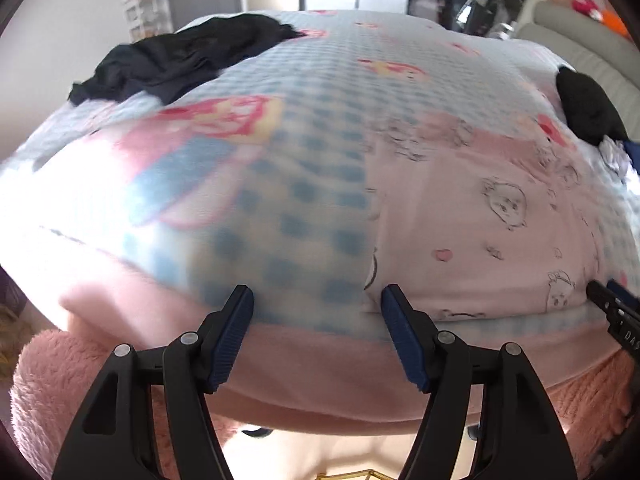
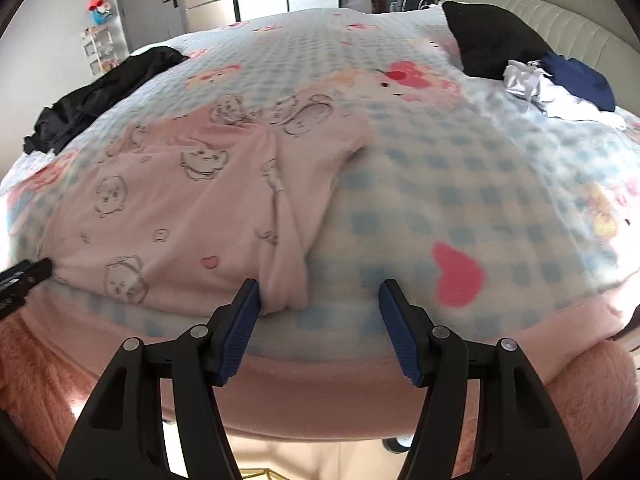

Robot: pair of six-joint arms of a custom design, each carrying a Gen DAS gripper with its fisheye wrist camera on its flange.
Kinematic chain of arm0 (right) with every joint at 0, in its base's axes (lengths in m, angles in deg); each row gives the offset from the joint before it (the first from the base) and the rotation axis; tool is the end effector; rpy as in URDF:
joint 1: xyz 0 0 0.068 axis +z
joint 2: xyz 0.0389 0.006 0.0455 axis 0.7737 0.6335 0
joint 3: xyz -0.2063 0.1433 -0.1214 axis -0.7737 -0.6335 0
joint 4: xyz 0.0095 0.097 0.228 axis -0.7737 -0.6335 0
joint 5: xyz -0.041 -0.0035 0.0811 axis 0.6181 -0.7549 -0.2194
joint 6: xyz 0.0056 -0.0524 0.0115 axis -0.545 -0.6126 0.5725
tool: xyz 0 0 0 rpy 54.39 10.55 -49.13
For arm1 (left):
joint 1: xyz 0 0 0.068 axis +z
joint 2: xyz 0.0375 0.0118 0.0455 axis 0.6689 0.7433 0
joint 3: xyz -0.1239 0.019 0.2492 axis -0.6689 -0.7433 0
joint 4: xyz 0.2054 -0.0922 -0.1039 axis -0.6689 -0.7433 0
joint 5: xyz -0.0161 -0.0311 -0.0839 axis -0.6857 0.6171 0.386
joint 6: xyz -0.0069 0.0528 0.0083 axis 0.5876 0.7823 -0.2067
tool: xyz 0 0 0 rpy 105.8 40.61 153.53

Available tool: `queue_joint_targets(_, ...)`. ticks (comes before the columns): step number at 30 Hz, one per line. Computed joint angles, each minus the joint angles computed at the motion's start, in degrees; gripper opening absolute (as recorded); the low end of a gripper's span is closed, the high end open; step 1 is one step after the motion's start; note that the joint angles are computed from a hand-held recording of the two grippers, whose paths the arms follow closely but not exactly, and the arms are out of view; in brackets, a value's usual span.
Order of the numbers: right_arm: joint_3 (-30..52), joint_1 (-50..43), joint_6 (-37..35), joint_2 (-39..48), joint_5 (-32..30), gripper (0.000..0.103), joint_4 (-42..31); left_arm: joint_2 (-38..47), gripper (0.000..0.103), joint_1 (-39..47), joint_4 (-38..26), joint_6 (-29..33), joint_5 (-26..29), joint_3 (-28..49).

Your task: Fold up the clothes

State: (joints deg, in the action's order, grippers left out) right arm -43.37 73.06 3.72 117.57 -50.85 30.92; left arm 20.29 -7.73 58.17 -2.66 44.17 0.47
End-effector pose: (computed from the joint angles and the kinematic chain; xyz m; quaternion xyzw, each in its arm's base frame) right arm 0.2138 0.0857 0.1037 -0.1232 0.9391 0.0534 0.3164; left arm 0.1457 -0.1420 0.1132 -0.1858 0.9327 0.0344 0.3073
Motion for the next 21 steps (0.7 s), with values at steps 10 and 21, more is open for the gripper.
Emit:
queue_joint_targets(10, -0.5, 0.6, 1.0, -0.6, 0.6, 0.064, 0.9, -4.8, 0.060, 0.2, -1.3, -2.3, -2.5, -2.5)
queue_joint_targets(21, -3.8, 9.5, 0.6, -6.7, 4.8, 0.064, 4.6, -3.2, 0.026, -3.9, 10.8, 7.4, 1.9, -4.6)
